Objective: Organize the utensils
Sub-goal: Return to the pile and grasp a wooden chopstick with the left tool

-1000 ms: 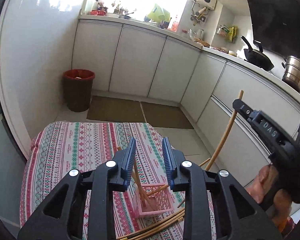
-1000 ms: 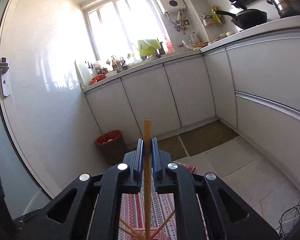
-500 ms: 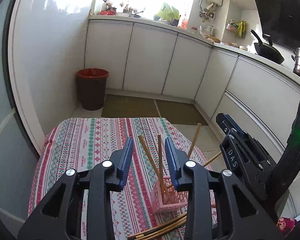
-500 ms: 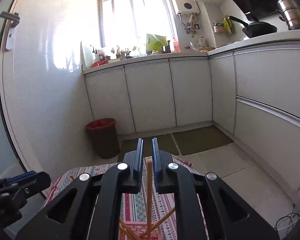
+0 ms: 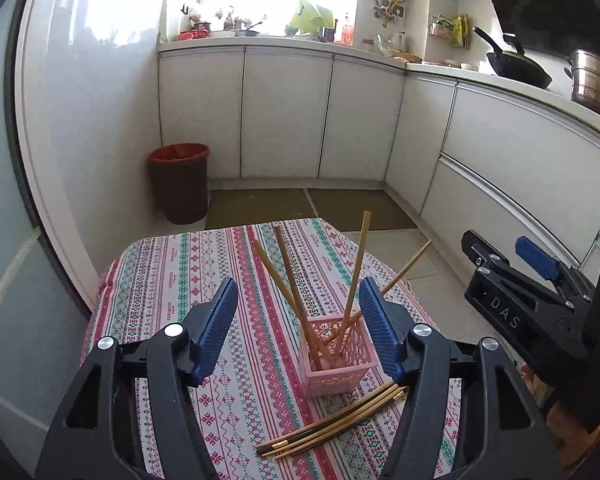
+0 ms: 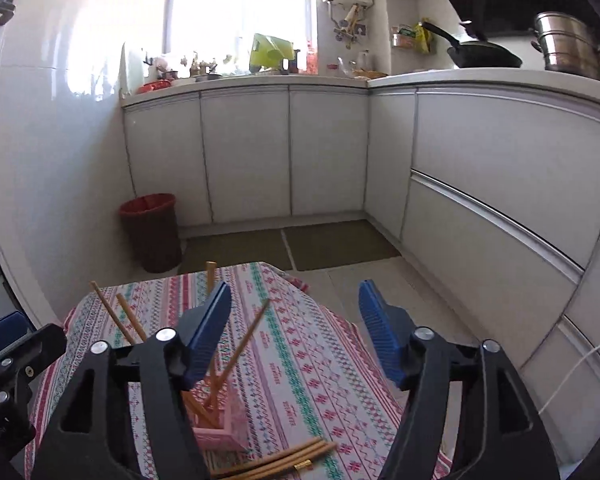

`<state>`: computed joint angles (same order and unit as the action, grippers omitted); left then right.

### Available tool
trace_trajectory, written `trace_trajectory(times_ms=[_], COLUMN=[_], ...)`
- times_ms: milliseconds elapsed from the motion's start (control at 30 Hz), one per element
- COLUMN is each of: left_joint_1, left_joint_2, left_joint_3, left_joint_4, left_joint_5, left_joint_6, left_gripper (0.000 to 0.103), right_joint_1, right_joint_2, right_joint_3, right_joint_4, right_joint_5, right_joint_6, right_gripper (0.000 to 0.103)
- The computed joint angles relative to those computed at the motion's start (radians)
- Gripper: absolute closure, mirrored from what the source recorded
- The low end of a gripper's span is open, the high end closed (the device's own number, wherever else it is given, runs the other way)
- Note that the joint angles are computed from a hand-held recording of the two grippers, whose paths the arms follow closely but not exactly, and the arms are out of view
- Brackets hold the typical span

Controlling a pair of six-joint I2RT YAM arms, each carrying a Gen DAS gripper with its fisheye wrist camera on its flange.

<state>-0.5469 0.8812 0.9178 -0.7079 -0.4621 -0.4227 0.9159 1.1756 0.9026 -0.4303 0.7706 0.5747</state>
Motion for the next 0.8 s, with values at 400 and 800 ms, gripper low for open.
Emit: trace_trajectory(times_ms=[400,800], left_joint_1=[-0.171,-0.28], left_joint_2=[0.093,0.35], left_joint_3=[-0.007,-0.012], left_joint_4=[-0.049,0.009], left_joint_5=[-0.033,0.273], left_joint_6=[-0.019,0.155], left_gripper=[0.009,0.007], right_joint_1=[-0.168,-0.464], right_joint_2=[-0.193,-0.396], right_joint_3=[-0.098,-0.183], right_joint_4=[-0.274,-0.443], right_joint_5=[-0.196,-0.462], right_joint_6=[0.13,0.115], right_gripper=[0.008,0.007])
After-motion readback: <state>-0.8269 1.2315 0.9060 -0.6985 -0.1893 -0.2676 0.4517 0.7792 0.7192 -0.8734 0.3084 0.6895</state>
